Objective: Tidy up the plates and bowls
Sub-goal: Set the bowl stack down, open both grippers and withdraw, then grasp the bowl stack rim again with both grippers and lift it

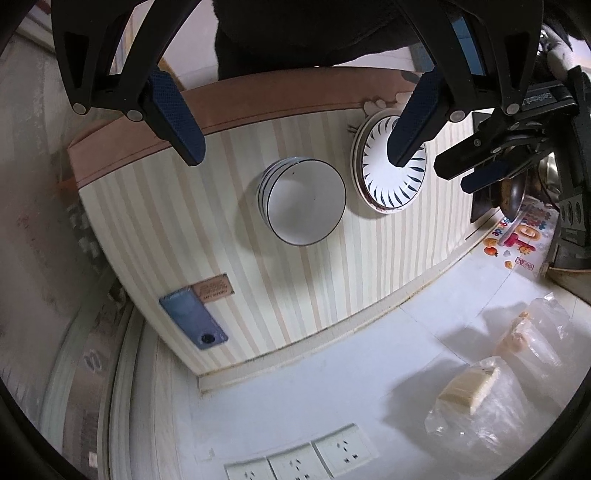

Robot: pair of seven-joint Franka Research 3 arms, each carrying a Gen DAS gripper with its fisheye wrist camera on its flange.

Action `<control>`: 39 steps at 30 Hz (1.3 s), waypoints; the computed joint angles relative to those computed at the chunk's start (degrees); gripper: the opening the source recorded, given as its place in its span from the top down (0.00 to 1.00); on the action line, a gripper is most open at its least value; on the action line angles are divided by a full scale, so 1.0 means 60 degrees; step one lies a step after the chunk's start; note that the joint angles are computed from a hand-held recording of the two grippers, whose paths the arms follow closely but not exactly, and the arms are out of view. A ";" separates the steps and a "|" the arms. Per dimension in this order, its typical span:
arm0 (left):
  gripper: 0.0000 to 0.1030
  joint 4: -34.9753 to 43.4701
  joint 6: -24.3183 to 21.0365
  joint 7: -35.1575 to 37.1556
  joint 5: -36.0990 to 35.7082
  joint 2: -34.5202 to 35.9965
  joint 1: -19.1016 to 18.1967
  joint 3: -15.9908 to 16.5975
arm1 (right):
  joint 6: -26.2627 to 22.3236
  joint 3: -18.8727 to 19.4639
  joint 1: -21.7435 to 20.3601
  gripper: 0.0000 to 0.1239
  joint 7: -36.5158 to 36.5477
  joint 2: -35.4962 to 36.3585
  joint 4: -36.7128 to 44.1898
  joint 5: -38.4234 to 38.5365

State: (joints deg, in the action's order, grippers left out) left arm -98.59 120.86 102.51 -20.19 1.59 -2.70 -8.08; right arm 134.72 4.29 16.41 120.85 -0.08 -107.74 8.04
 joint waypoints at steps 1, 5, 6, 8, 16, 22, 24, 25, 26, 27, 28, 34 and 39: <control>0.11 0.0013 0.0032 -0.0059 0.0114 0.0084 -0.0012 -0.0008 | 0.0111 -0.0021 -0.0019 0.19 -0.0180 0.0062 -0.0077 0.0315; 0.11 0.0271 0.0149 -0.0532 0.0613 0.0740 -0.0040 -0.0081 | 0.0333 -0.0125 -0.0182 0.19 -0.1014 0.0606 -0.0138 0.1681; 0.11 0.0335 0.0149 -0.0617 0.0702 0.0896 -0.0028 -0.0108 | 0.0359 -0.0138 -0.0225 0.19 -0.1191 0.0763 -0.0122 0.1953; 0.11 0.0646 0.0032 -0.0774 0.0814 0.1409 0.0002 -0.0178 | 0.0440 -0.0136 -0.0326 0.19 -0.1635 0.1215 -0.0040 0.2578; 0.11 0.2305 -0.0760 -0.1035 0.0707 0.3511 0.0242 -0.0614 | 0.0272 0.0042 -0.0792 0.19 -0.2814 0.3170 0.0817 0.4203; 0.13 0.3616 -0.1433 -0.1286 0.0764 0.4817 0.0325 -0.0887 | 0.0130 0.0353 -0.1198 0.19 -0.3632 0.4326 0.1624 0.5334; 0.17 0.3968 -0.1620 -0.1374 0.0709 0.5168 0.0344 -0.0970 | -0.0025 0.0426 -0.1272 0.19 -0.3750 0.4719 0.1966 0.5512; 0.17 0.4199 -0.1807 -0.1359 0.0632 0.5392 0.0380 -0.1038 | -0.0031 0.0462 -0.1296 0.19 -0.3797 0.4811 0.2035 0.5598; 0.17 0.4501 -0.2078 -0.1421 0.0663 0.5639 0.0354 -0.1062 | -0.0018 0.0560 -0.1375 0.19 -0.3956 0.4950 0.2120 0.5828; 0.17 0.4782 -0.2339 -0.1495 0.0688 0.5881 0.0329 -0.1082 | 0.0042 0.0670 -0.1465 0.19 -0.4102 0.5070 0.2165 0.6138; 0.17 0.4972 -0.2530 -0.1517 0.0621 0.6064 0.0355 -0.1136 | 0.0100 0.0738 -0.1517 0.19 -0.4208 0.5156 0.2213 0.6356; 0.39 0.5085 -0.2805 -0.1344 0.0158 0.6356 0.0531 -0.1384 | 0.0136 0.0852 -0.1522 0.32 -0.4316 0.5583 0.2572 0.6710; 0.48 0.4760 -0.2513 -0.1224 -0.0365 0.6246 0.0709 -0.1473 | 0.0440 0.0919 -0.1548 0.44 -0.4378 0.5734 0.2552 0.7003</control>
State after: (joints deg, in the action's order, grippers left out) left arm -70.03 105.79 95.17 -22.38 39.06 1.56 -16.91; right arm 137.36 9.80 7.12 94.59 34.32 -92.43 50.06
